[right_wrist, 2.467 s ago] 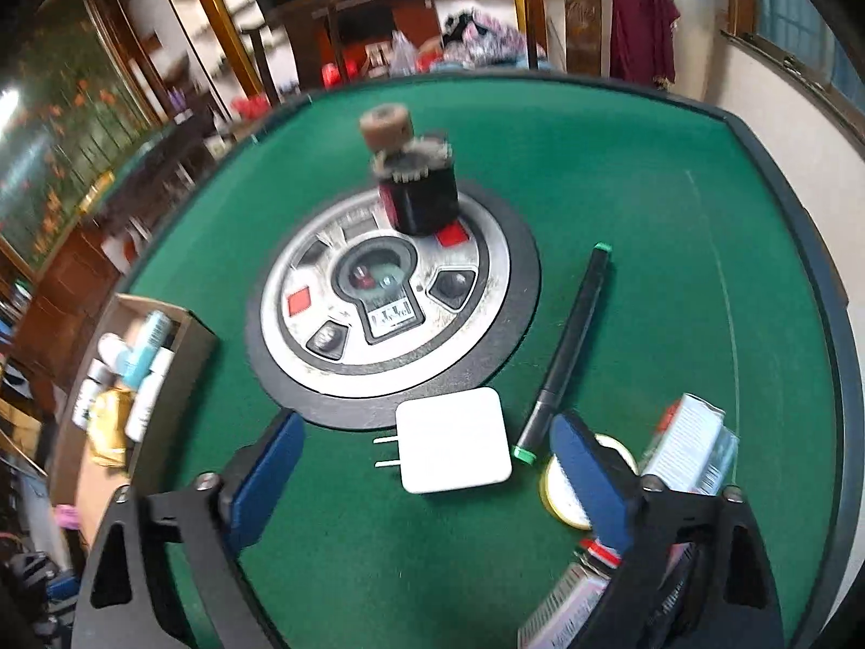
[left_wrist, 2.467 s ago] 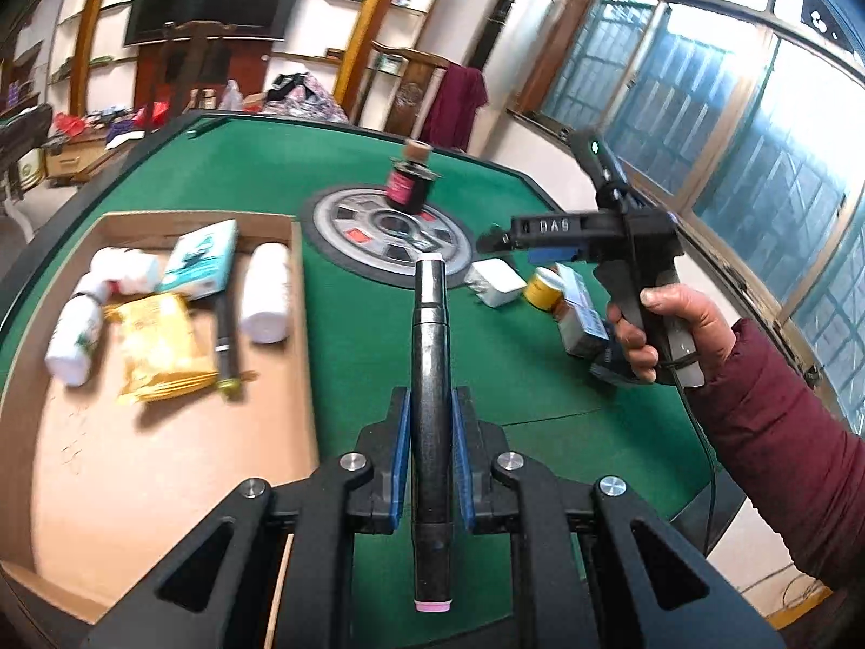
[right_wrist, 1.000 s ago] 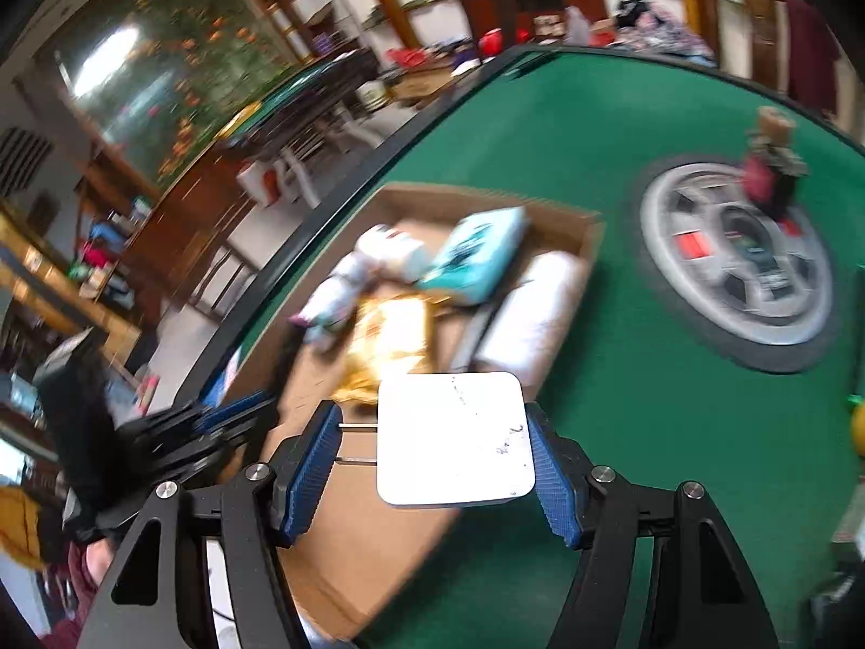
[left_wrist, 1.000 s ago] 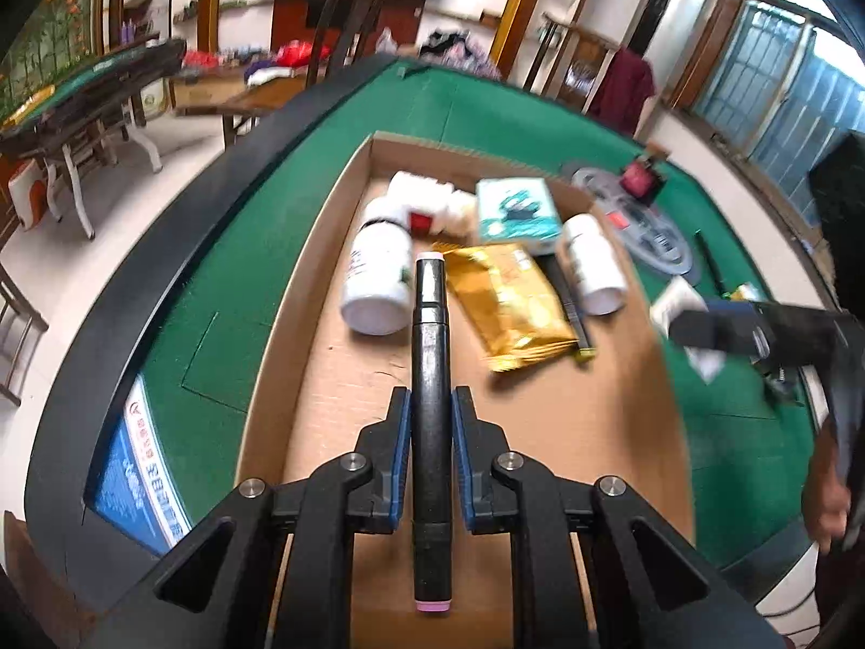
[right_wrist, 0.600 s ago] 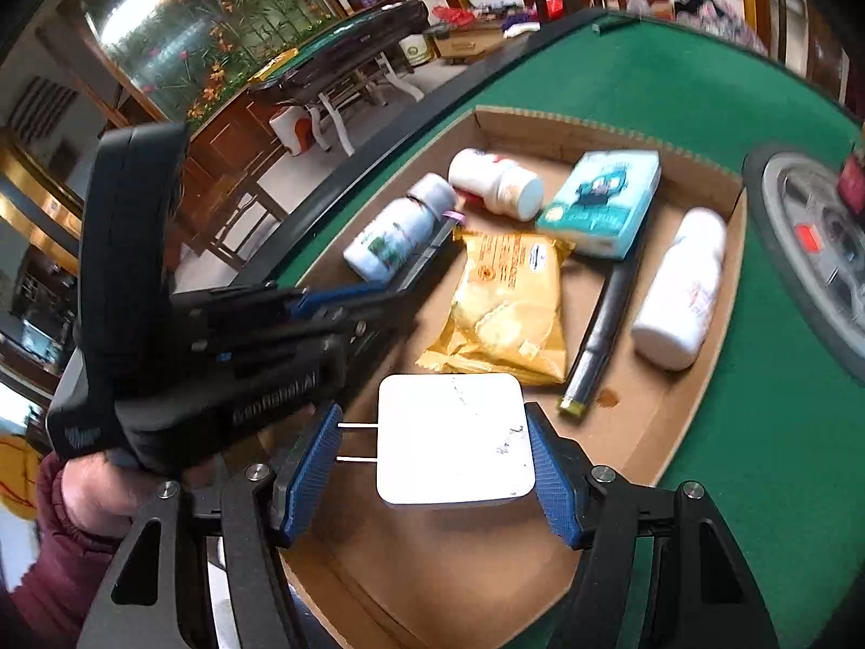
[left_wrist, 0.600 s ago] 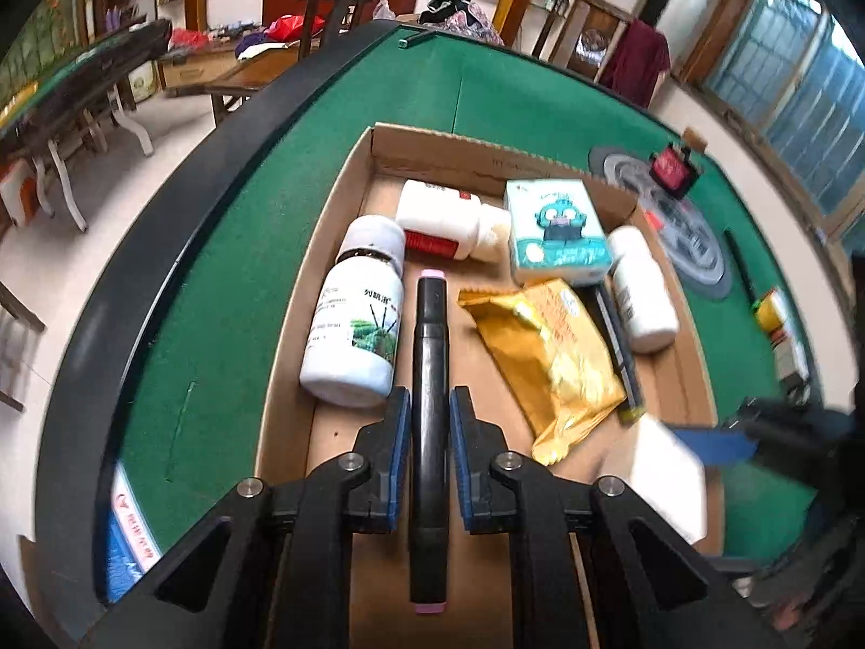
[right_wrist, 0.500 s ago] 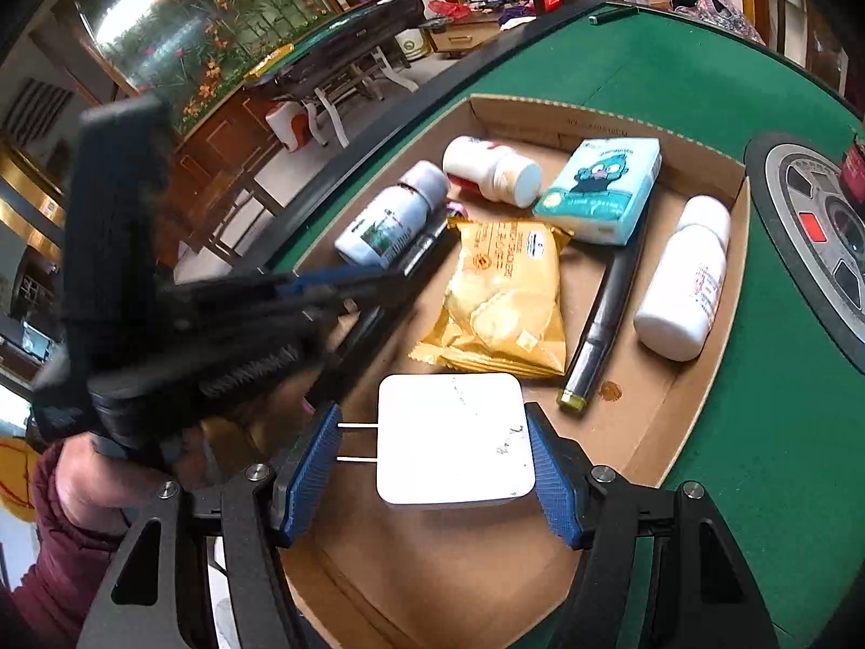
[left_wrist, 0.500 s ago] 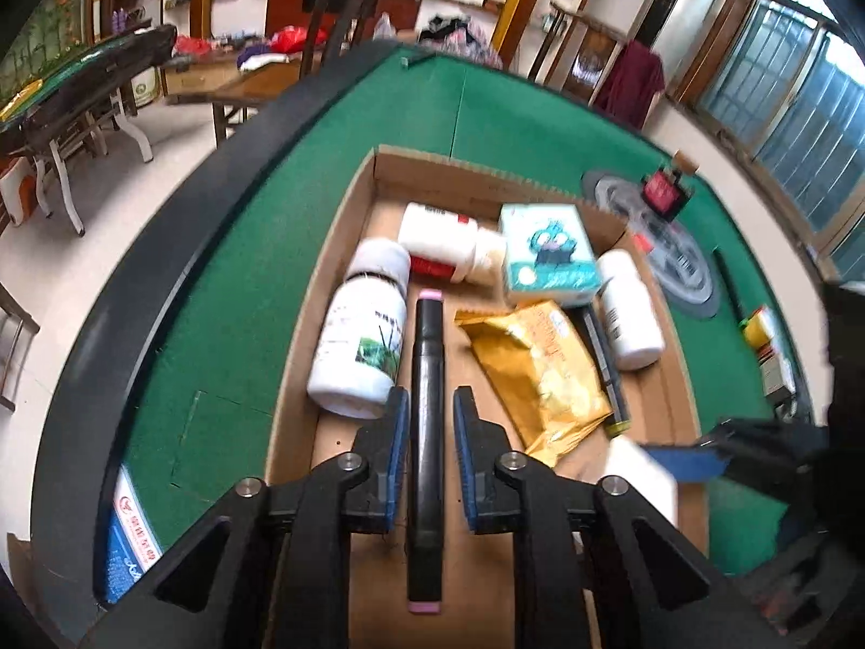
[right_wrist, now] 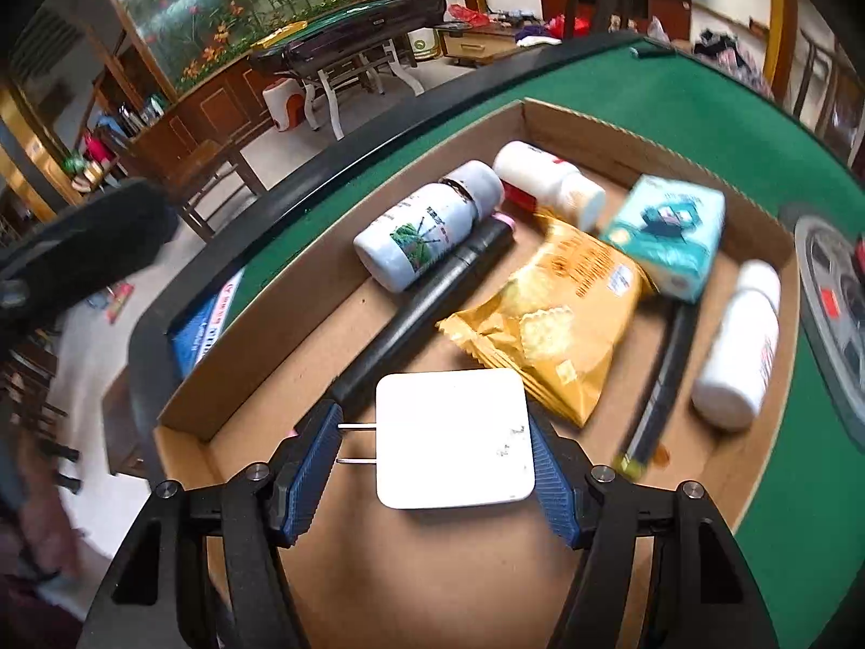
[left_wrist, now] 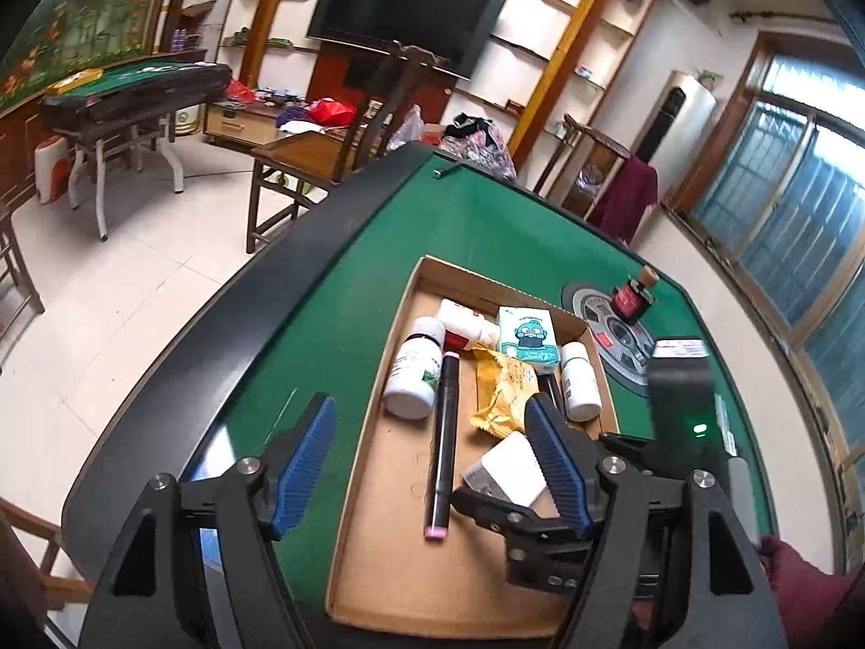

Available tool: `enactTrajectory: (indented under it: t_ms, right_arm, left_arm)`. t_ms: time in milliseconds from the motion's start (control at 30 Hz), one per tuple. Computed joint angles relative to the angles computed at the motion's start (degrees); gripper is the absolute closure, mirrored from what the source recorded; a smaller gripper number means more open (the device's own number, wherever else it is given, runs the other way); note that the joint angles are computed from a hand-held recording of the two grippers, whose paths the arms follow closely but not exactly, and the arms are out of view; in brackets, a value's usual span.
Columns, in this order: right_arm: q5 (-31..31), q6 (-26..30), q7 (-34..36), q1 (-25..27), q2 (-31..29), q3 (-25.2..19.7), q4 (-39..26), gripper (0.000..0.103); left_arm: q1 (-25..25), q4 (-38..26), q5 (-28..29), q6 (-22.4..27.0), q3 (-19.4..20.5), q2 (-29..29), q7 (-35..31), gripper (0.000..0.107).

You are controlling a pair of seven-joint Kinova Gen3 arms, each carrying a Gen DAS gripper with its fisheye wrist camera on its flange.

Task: Organize objects
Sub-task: 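Lower pen with left gripper while right gripper lowers charger into the box, open both, then withdraw both grippers from the box back over the table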

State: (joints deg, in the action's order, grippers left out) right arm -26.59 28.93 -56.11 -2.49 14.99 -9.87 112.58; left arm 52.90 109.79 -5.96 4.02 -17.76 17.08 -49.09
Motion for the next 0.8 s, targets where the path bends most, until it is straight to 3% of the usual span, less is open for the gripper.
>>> enactTrajectory:
  t_ms: [100,233,300,367,467,667,733,800]
  right_arm:
    - [0.2,-0.6,0.1,1.7,-2.0,-1.7,0.8,0.031]
    - [-8.5,1.0,9.0,10.6,-6.1,-5.9,2.6,0.027]
    - [-13.1,0.7,13.6,10.7,-9.3,-3.4,4.2,0.019]
    - [-16.7,1.1,17.6,9.0,-12.9,1.9,6.0,0.015]
    - [-16.1,1.1,17.2,8.0,-16.5,6.9,7.2,0.012]
    - [-9.9,7.8,11.6,12.7,-20.3,18.8,2.4,0.012]
    - [-11.3,10.9,12.6,15.0,-20.8,23.8,0.3,0.009]
    - [-15.7,10.2,15.9,18.0,-21.9,28.0,0.5,0.000]
  left_arm:
    - [1.4,1.8,0.6,-0.9,-1.7,-1.2,0.9,0.028]
    - [4.4,3.2,1.2,-0.9,-4.7,-2.2,1.9,0.025]
    - [4.5,3.6,1.3,-1.0,-4.3,-2.5,2.2,0.025]
    - [5.3,3.9,-2.1,-1.0,-4.3,-3.0,5.9,0.024]
    - [0.6,3.3,-3.9,-0.9,2.2,-3.4,7.3,0.024]
    - [-9.8,-0.2,7.2,-1.6,18.2,-1.5,-5.5,0.020]
    - [-12.6,-2.7,9.6,-1.0,23.5,0.3,-9.4,0.020]
    - [-15.0,-5.4,8.3,0.5,28.6,2.4,-10.2,0.020]
